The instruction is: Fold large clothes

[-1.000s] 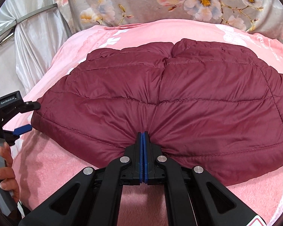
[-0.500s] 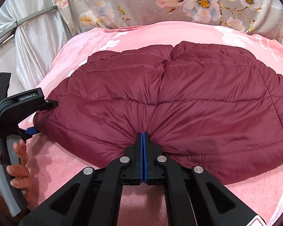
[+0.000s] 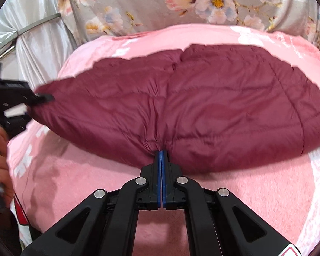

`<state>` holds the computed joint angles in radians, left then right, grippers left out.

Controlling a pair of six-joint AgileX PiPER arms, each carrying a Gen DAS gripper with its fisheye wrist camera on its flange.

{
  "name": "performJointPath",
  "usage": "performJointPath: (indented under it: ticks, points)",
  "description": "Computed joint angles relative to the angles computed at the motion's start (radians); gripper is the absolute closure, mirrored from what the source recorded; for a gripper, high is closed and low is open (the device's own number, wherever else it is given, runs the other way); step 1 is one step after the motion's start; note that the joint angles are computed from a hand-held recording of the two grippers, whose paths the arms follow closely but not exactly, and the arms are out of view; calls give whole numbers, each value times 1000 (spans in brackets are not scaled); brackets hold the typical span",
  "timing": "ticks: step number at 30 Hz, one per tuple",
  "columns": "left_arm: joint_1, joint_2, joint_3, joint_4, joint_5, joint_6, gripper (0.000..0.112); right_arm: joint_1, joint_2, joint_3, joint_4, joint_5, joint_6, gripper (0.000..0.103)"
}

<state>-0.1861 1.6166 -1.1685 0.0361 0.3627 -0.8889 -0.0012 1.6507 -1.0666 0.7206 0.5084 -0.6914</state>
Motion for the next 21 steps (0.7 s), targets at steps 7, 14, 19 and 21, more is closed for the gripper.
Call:
performJointPath:
  ticks: [7, 14, 19, 21]
  points:
    - [-85, -46, -58, 201, 55, -131, 97, 21, 33, -27, -90, 6, 54, 102]
    - [-266, -19, -244, 473, 199, -248, 97, -38, 30, -43, -2, 87, 2, 102]
    - [-363, 86, -480, 414, 272, -107, 97, -127, -69, 10, 73, 121, -83, 102]
    - [-404, 157, -604, 391, 317, -46, 97, -174, -105, 16, 83, 134, -107, 102]
